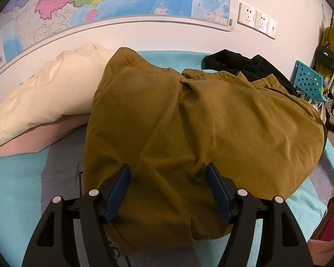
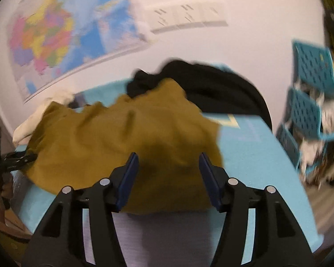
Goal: Fold large clothes
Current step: 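Grip the folded olive jacket with both tools and lift it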
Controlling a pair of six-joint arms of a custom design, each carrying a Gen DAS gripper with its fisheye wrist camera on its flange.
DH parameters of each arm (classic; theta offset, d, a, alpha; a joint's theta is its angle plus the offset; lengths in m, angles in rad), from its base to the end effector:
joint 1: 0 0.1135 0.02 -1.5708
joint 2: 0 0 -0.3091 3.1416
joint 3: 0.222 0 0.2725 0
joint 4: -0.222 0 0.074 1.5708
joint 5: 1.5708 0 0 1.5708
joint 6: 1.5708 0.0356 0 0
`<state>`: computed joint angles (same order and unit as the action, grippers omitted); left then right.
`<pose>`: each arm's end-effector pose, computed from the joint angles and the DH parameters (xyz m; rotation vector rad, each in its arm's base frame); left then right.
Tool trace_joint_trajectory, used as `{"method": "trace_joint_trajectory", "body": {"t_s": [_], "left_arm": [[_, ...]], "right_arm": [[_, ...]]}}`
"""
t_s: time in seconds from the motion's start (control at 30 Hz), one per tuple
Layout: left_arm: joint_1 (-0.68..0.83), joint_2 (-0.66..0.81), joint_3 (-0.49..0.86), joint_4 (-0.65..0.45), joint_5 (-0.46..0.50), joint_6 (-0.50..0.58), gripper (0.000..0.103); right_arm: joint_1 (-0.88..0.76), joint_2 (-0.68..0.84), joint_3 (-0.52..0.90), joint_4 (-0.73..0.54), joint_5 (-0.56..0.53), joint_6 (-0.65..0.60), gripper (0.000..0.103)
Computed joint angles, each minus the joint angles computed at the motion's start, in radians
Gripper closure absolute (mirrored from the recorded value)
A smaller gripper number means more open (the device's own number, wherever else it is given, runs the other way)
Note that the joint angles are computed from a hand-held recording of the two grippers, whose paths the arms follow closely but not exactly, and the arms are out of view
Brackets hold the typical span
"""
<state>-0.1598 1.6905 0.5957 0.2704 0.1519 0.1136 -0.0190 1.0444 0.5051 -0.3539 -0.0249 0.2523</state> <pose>0.3014 -0.0540 0.1315 0.3965 2.3594 -0.2036 0.1923 -0.0028 0.2104 0.3231 2.4470 0.1317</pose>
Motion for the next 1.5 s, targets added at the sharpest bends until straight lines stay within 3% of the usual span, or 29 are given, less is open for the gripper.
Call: {"method": "trace_joint_trajectory", "body": {"t_s": [0.13, 0.33, 0.47, 0.57, 0.77, 0.87, 1.03, 1.13, 1.27, 1.5], "left_arm": [[-0.01, -0.02, -0.014, 0.002, -0.012, 0.009, 0.034], [0.003, -0.049, -0.028, -0.007, 0.013, 0.003, 0.03], [0.084, -0.098, -0.05, -0.029, 0.132, -0.011, 0.03], [0.155, -0.153, -0.081, -0.041, 0.212, -0.019, 0.028], [0.281, -0.178, -0.115, -0.109, 0.352, 0.0, 0.028], [0.308, -0.146, -0.124, -0.132, 0.402, 0.002, 0.028], [0.295, -0.105, -0.144, -0.134, 0.428, 0.009, 0.028], [0.276, -0.082, -0.149, -0.118, 0.458, -0.006, 0.028], [0.252, -0.047, -0.127, -0.106, 0.503, -0.043, 0.028], [0.216, 0.048, -0.076, 0.001, 0.624, -0.235, 0.028]], "right_arm": [[0.211, 0.031, 0.062, 0.014, 0.039, 0.003, 0.047], [0.481, 0.307, 0.176, 0.14, -0.082, -0.046, 0.046], [0.623, 0.477, 0.282, 0.145, -0.083, -0.129, 0.042], [0.697, 0.563, 0.341, 0.147, -0.039, -0.194, 0.032], [0.755, 0.659, 0.393, 0.137, 0.087, -0.276, 0.037], [0.775, 0.677, 0.391, 0.15, 0.143, -0.294, 0.045], [0.719, 0.666, 0.397, 0.156, 0.064, -0.267, 0.067], [0.683, 0.646, 0.405, 0.148, 0.008, -0.239, 0.074], [0.627, 0.627, 0.427, 0.143, -0.075, -0.171, 0.079], [0.602, 0.617, 0.45, 0.141, -0.093, -0.146, 0.081]]}}
